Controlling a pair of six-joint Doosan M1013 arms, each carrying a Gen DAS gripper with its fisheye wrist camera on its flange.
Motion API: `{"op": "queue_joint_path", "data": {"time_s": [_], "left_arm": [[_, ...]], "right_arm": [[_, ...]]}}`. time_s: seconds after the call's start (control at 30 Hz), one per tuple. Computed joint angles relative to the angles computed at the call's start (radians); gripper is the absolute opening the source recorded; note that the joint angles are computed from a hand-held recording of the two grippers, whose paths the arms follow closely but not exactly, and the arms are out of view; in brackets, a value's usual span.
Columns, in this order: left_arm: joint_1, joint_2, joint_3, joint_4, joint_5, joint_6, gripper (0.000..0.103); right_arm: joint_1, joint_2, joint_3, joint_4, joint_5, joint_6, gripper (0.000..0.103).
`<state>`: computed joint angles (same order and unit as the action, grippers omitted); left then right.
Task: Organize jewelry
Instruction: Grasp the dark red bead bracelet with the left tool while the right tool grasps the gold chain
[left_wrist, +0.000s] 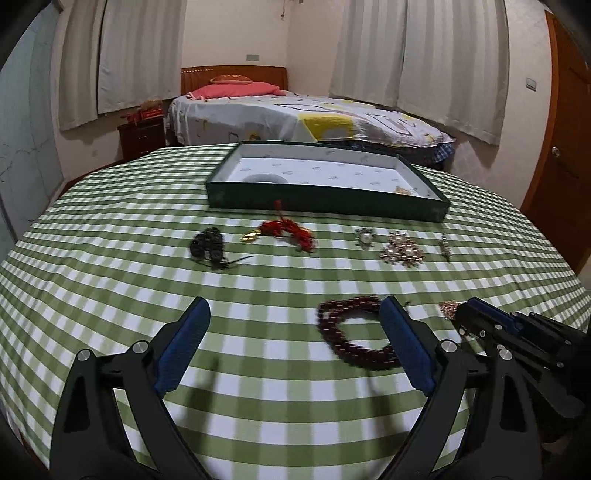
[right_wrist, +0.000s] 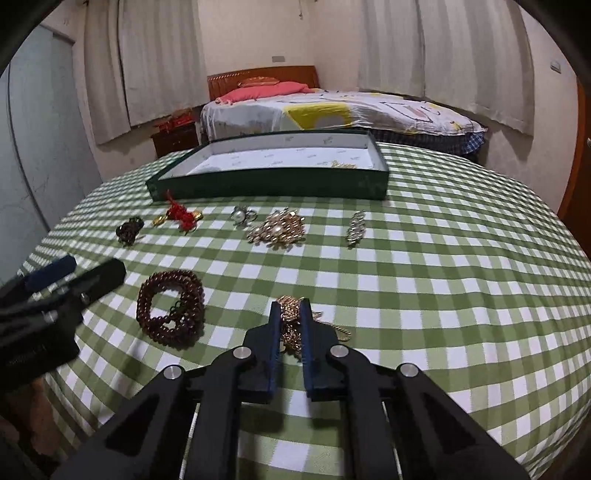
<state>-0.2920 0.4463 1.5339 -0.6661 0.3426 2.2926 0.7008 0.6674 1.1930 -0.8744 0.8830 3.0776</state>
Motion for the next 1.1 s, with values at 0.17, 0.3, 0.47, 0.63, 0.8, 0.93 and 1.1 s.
{"op": "queue_joint_path", "data": {"time_s": [0.17, 0.3, 0.47, 0.63, 0.8, 0.93, 1.1], "left_arm": [[-0.018, 0.007, -0.006, 0.012, 0.01, -0.008, 0.092], [-0.035, 0.016, -0.017, 0.057, 0.018, -0.048, 0.092], [-0.053, 0.031, -0.036, 0.176, 0.045, -0.126, 0.092], [-0.051, 0.048, -0.058, 0.262, 0.098, -0.221, 0.075], [-0.048, 0.044, -0.045, 0.249, 0.065, -0.192, 0.054], [-0.035, 0.043, -0.04, 0.136, 0.068, -0.087, 0.028], [-0.03, 0.042, -0.04, 0.114, 0.07, -0.063, 0.016]], "right_arm": [[-0.001, -0.014, 0.024, -0.031, 0.005, 0.062, 0.01], [-0.002, -0.022, 0.038, -0.047, 0.006, 0.092, 0.01], [-0.004, -0.026, 0.045, -0.059, 0.003, 0.116, 0.01], [-0.005, -0.027, 0.049, -0.061, -0.003, 0.127, 0.01], [-0.004, -0.026, 0.048, -0.064, -0.004, 0.126, 0.01], [-0.003, -0.025, 0.046, -0.066, -0.002, 0.123, 0.01], [-0.001, -0.025, 0.044, -0.072, -0.002, 0.119, 0.01]]}}
